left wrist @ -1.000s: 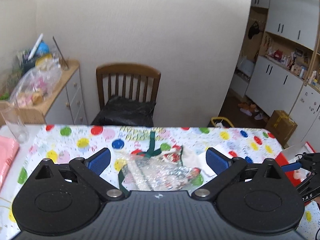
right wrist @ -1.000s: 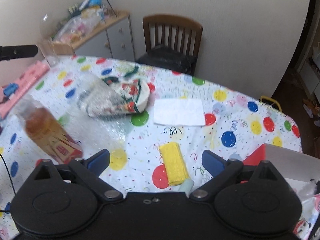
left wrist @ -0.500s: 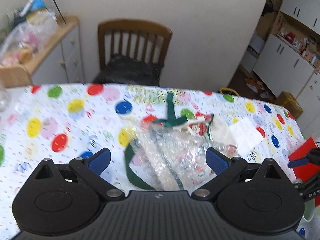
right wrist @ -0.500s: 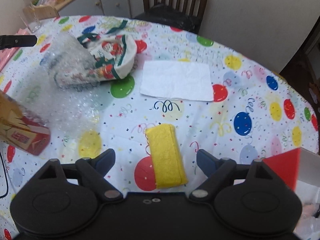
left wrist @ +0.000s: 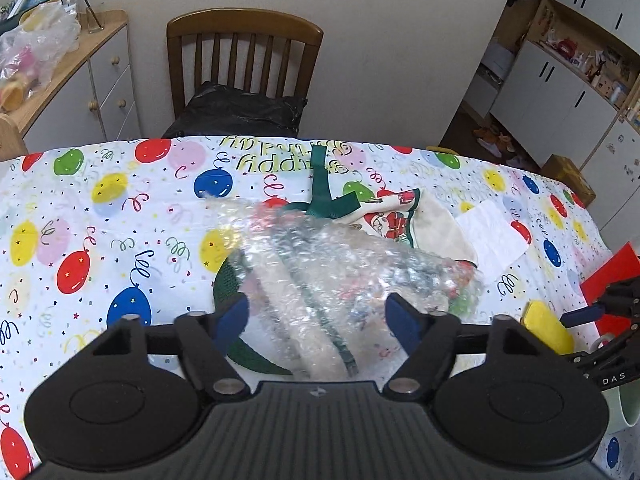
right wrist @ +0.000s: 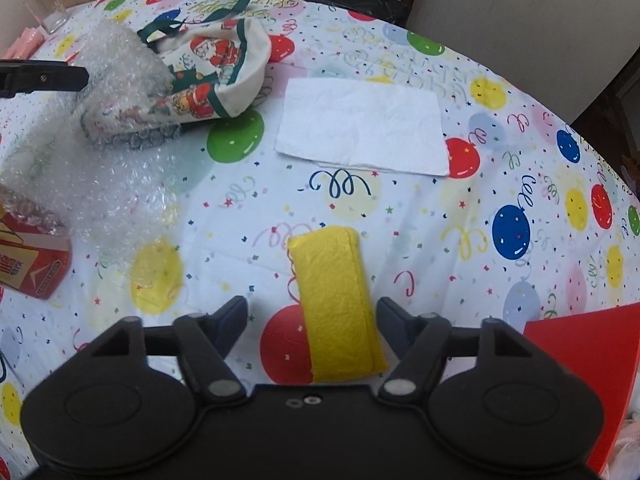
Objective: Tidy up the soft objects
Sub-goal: 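Grasp the bubble wrap with left tool while right tool grasps yellow sponge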
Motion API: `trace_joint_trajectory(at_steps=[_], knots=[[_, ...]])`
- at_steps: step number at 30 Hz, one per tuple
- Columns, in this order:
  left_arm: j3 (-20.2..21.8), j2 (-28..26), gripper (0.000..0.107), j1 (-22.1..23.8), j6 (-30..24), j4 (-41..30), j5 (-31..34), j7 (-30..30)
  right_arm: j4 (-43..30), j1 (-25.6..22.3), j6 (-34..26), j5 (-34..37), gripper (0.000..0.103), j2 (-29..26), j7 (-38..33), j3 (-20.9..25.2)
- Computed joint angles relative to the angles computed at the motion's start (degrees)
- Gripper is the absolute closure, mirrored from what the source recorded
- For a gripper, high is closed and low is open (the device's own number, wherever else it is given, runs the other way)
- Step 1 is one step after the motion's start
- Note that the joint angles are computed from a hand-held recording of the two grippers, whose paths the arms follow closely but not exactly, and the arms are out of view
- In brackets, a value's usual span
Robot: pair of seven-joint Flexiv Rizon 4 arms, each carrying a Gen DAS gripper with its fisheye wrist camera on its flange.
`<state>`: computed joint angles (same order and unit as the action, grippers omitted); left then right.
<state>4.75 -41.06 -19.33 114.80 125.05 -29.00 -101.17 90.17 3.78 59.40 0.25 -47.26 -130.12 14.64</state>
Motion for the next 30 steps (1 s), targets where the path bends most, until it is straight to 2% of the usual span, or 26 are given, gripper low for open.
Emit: trace_joint_trajectory(at_steps=[3,7,10,12,14,18,20,30], knots=[[0.23,-0.48,0.044,-0.15,0.55,-0.18,-0.04,-0.03,0.53,0.73,1.41,-0.69,0.043,-0.07,0.60,-0.92],[0.94,-0.82,0.067,-1.12,0.63,-0.27,-1.20,0.25,0.89,1.66,3.18,-2.05,0.054,-0.45,2.48,-2.19],[1.81,-1.15,0.074,-2.35,1.50,-0.14,-2.52,0.56,1.55,1.99,4.49,-3.27,0.056,-0.61,3.45,-2.59],[1.11,-1.05,0.077,-1.64,2.68,0.25,-2.27,0.32,1.97,2.14,5.41,-3.94,0.061,-0.58,4.02,-2.76],[0.70,-0.90,0.086,-1.34,3.25,0.51,-2.36,0.37,2.39,2.16,6.13,-4.55,0.062,-0.49,4.46,-2.77],[0.36,-0.85,0.096,-1.44,4.77,0.94,-2.95,0.65,3.87,1.76,8.37,-5.36,0.062,-0.18,4.67,-2.35],[-0.76,-0.78,0.099,-0.21,6.07,1.32,-1.84,0.26,4.64,1.20,9.11,-5.34,0.063,0.10,4.52,-1.70],[1.04,0.98,0.103,-4.80,7.58,1.93,-9.04,4.49,7.43,-2.48,13.38,-3.18,0.065,2.62,3.55,2.24]])
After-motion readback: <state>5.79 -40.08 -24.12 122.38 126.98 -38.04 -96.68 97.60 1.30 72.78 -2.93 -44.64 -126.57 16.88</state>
